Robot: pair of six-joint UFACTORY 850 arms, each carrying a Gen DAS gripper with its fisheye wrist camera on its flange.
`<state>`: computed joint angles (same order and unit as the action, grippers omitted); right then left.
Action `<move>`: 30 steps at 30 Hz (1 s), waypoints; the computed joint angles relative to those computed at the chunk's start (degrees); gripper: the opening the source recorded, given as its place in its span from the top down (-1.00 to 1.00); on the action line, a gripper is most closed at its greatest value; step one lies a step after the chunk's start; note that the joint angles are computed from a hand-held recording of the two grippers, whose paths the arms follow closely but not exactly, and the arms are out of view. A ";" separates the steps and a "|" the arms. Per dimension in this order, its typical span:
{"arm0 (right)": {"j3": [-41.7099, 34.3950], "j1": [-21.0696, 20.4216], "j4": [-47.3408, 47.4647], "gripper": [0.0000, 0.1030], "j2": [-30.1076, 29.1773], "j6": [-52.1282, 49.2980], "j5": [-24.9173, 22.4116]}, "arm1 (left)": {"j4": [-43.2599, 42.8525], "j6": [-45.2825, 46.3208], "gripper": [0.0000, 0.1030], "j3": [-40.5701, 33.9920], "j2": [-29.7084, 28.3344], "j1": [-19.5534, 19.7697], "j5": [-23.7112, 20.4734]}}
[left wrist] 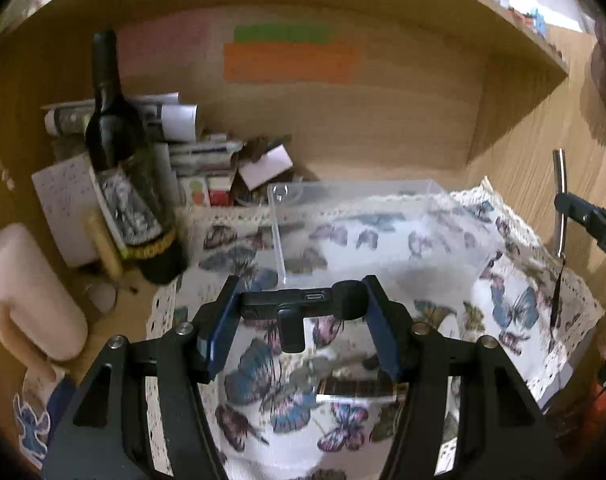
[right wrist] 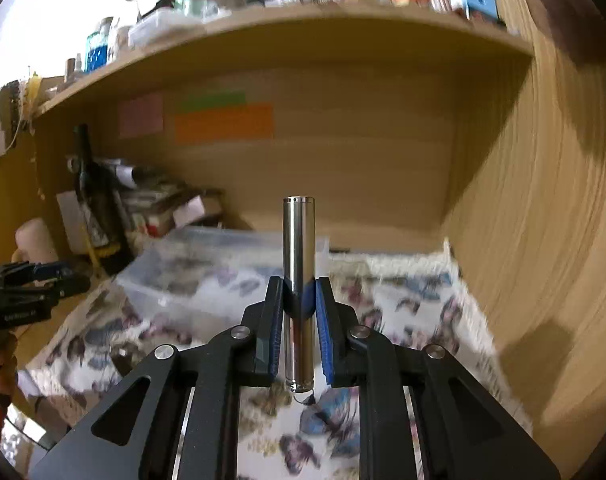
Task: Organize rigid objects
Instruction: 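Carry the tube into the clear box and open the right tool while the left releases its piece there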
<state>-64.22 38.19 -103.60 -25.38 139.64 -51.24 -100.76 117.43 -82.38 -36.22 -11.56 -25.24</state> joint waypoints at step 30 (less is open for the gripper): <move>-27.12 -9.23 17.23 0.72 -17.74 -33.44 19.94 | 45.75 -42.88 -0.15 -29.81 -19.66 -6.52 0.60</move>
